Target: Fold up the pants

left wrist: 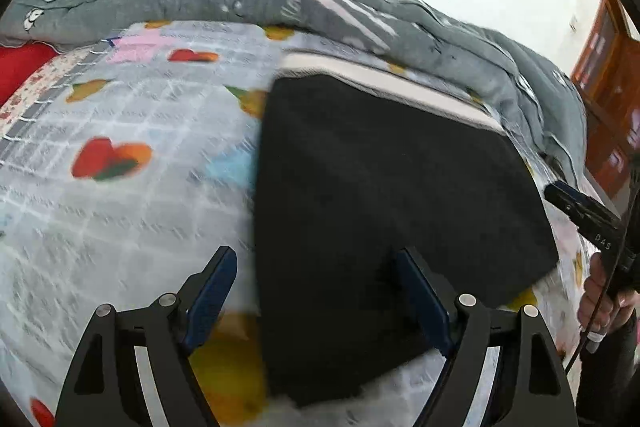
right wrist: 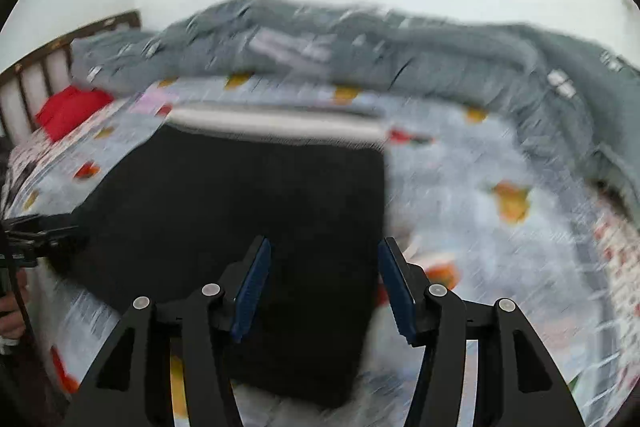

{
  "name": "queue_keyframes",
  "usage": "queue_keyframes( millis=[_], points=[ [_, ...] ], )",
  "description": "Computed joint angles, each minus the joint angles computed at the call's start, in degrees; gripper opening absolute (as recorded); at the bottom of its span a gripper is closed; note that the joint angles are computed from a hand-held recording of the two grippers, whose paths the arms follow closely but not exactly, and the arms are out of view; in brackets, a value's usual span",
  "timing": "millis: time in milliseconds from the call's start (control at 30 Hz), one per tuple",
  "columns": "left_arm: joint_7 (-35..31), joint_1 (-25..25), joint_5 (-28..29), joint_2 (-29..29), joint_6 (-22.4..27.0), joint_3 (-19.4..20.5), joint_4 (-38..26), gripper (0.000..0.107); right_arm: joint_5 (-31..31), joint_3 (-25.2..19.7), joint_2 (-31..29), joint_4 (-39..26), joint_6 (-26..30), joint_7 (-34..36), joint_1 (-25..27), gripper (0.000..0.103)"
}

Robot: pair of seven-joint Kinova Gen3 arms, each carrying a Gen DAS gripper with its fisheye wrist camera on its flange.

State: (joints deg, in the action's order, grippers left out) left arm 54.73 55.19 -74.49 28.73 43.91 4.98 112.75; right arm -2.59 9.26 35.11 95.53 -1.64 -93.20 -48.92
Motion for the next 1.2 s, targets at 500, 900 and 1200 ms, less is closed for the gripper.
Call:
queue_keyframes(
  millis=[500, 900, 1200],
  points=[
    [-16.9, -12.6, 4.8, -0.7, -16.2, -5.5, -1.6, 0.078, 3.0, -13.7, 13.0, -29.2, 22.9, -2.4, 13.7, 0.055],
    [-20.2, -14.7, 2.5, 2.2, -18.7, -7.1, -6.6, 0.031, 9.2, -4.9, 17.7, -37.1, 24.7, -8.3, 6.5, 0.016],
    [-38.0, -11.8, 16.9, 1.8, -8.9, -8.5, -12.4, 0.036, 13.5, -5.5, 19.1, -42.6, 29.7, -8.7, 6.6, 0.019]
  ],
)
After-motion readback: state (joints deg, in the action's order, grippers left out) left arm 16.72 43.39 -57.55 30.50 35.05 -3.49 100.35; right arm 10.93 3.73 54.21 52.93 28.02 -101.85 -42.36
